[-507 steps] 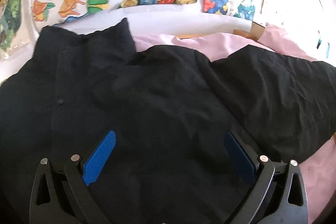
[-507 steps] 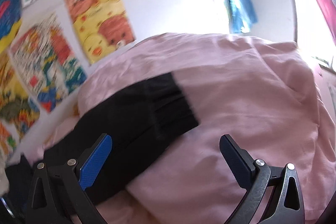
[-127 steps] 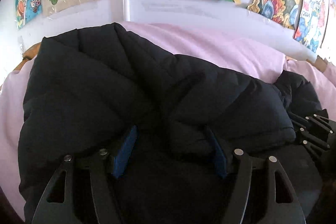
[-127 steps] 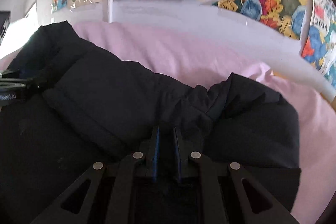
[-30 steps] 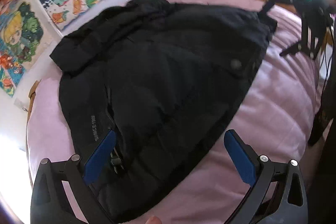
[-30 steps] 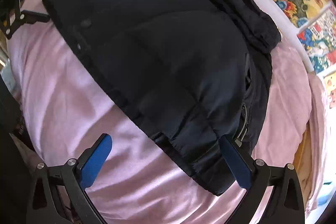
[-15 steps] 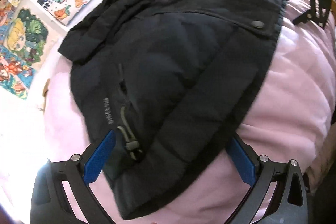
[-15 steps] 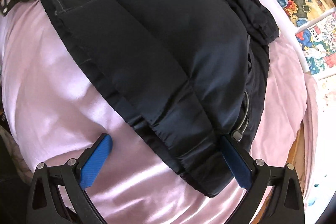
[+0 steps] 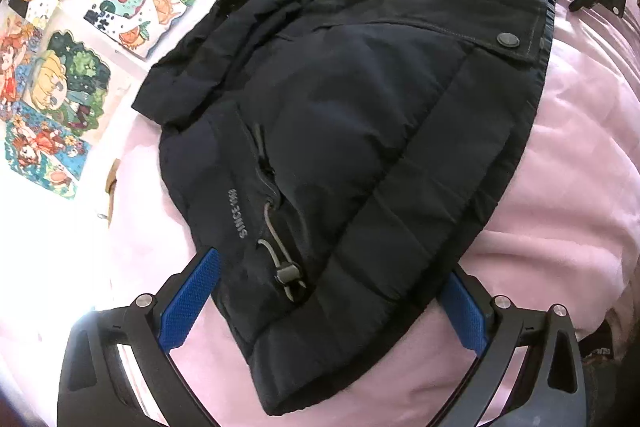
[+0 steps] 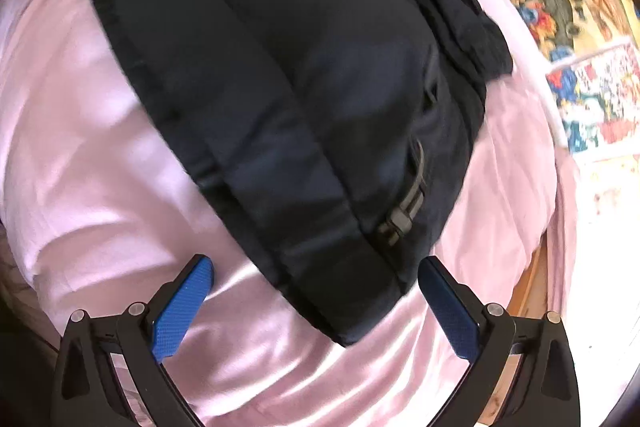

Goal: Fold large clothes
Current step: 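Close the right gripper on the hem while the left gripper grasps the hem beside it, then lift the hem with both grippers and fold it over toward the collar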

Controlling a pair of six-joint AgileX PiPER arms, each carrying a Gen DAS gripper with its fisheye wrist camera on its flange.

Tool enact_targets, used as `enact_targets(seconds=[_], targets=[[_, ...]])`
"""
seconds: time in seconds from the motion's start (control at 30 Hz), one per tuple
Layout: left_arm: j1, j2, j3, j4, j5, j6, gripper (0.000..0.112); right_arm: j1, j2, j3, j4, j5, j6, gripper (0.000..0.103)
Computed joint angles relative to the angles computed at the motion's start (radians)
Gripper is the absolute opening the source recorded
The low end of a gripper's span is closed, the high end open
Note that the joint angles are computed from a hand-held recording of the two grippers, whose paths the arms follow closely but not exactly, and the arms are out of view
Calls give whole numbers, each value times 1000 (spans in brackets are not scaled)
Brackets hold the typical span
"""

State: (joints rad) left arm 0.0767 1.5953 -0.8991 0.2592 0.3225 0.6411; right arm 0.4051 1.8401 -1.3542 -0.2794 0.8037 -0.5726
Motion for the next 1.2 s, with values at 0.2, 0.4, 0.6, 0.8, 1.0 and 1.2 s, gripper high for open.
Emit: enact_targets(seconds=[0.2,0.4,0.6,0.8,1.0,1.2], targets=[[-16,-15,14,143,-43,-154,95,37,-8,91,-257,-103,179,103],[-17,-26,40,158,-54,-138,59,56,-35,153,-358,-166,239,70],[11,-69,55,-88,-70,143,33,40,-44,121,-269,-150,176,35],[48,-136,68,-409,-88,433,23,11,-81,82,-104,-150,105,11],[108,-169,20,-752,-33,694,14,-34,-121,28,46,-161,66,9],[85,-188,-2,-702,-56,581,11,-77,-165,-11,166,-207,46,8]])
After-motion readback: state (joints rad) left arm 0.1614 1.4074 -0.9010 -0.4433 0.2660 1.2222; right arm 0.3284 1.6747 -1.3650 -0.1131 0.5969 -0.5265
